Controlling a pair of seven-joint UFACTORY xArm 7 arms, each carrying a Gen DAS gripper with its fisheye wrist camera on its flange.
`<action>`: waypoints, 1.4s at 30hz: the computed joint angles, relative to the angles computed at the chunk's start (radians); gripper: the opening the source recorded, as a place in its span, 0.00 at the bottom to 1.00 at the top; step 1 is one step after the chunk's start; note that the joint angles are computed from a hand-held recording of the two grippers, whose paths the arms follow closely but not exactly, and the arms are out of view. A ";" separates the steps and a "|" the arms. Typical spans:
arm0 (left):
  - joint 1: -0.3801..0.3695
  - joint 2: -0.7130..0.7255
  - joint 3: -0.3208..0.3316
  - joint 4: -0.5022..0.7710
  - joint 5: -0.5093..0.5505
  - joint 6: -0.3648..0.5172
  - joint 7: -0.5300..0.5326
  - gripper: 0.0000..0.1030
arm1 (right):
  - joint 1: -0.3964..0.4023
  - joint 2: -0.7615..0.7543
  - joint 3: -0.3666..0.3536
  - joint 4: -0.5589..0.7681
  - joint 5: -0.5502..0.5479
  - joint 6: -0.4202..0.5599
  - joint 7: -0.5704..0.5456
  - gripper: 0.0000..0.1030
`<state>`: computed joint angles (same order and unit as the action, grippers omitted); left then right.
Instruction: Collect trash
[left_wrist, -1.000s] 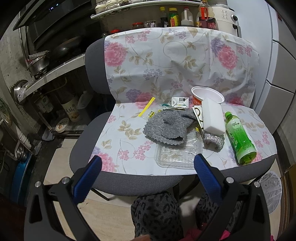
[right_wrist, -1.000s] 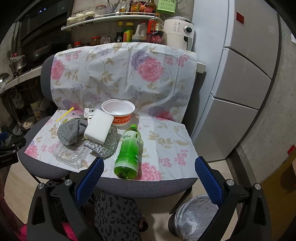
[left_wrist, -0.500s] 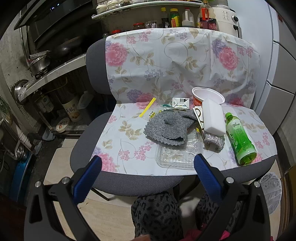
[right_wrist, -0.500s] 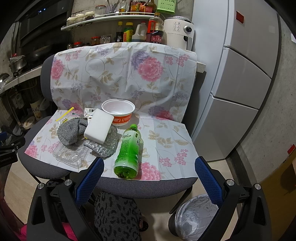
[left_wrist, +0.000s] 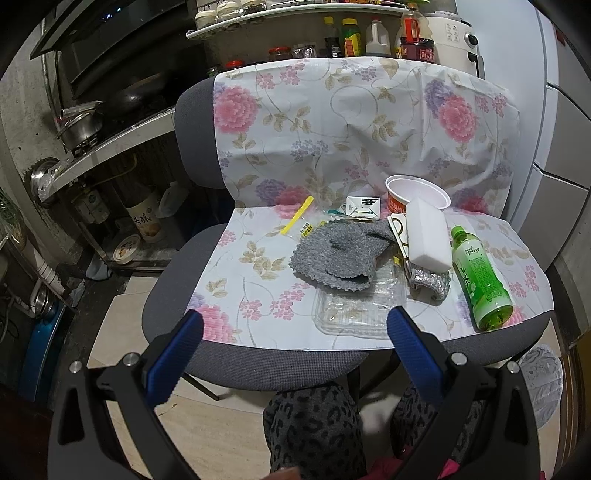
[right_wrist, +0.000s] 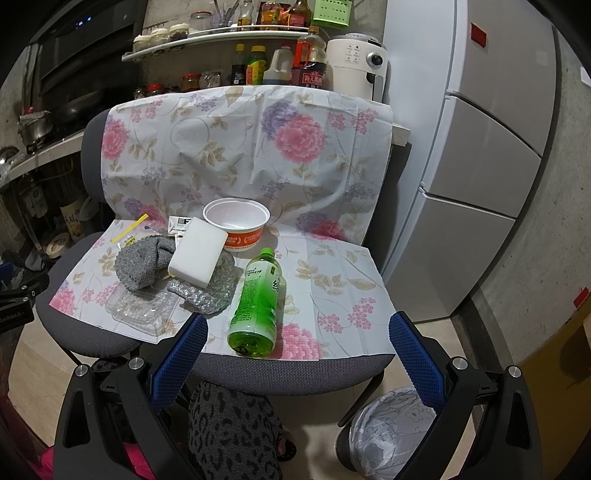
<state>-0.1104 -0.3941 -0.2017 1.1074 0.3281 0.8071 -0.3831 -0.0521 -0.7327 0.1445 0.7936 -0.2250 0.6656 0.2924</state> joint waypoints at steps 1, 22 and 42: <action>0.000 0.000 -0.001 0.000 0.001 0.001 -0.001 0.94 | 0.000 0.000 0.000 0.000 0.000 0.000 0.000 0.94; 0.003 -0.005 0.002 0.003 -0.002 0.003 0.006 0.94 | 0.001 0.008 0.002 0.002 -0.004 -0.006 0.007 0.94; 0.001 0.125 0.016 -0.008 0.043 -0.089 -0.041 0.94 | 0.053 0.189 -0.047 -0.019 0.070 -0.198 -0.032 0.94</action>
